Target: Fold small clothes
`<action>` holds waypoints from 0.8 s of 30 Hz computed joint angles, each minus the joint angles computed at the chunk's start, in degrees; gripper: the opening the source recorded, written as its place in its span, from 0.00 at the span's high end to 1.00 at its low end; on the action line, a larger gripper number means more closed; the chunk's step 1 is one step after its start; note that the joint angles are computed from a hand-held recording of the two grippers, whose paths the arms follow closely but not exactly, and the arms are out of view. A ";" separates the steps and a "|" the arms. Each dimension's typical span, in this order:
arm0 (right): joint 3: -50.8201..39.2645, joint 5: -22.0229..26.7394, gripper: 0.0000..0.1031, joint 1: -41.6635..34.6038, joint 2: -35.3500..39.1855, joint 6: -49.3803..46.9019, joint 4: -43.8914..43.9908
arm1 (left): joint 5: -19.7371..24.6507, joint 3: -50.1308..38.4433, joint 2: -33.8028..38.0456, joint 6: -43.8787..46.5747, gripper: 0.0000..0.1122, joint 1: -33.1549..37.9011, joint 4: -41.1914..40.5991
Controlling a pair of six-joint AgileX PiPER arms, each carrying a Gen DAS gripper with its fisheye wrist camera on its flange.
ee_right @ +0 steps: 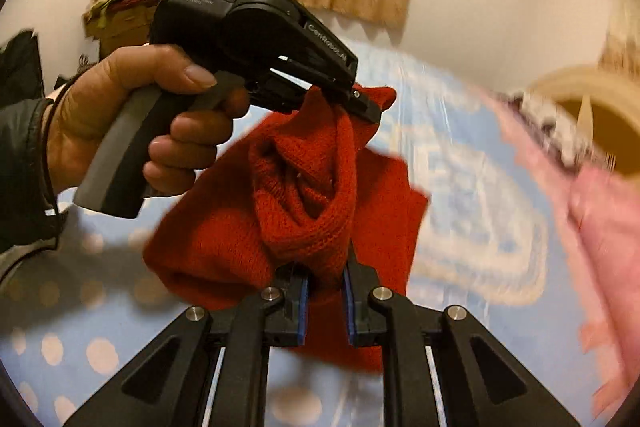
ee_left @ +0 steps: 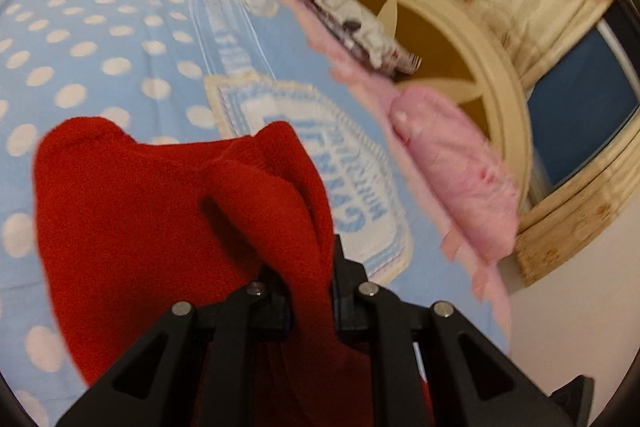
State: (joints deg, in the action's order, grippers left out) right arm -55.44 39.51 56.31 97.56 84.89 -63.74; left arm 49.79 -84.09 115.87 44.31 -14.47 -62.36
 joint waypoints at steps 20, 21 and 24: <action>14.04 -2.10 0.23 -0.44 -14.28 1.65 9.28 | -18.20 25.22 -24.26 12.21 0.18 3.12 3.92; 13.63 -0.74 0.23 0.48 -14.80 2.76 8.20 | -19.15 26.47 -24.68 12.44 0.18 3.35 3.98; 12.34 -2.24 0.23 -0.24 -16.55 6.90 2.98 | -20.97 31.29 -25.26 17.08 0.18 4.61 -0.01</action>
State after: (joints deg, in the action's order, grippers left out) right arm -43.11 37.27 56.07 81.01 91.79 -60.76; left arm 28.82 -52.80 90.62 61.39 -9.85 -62.36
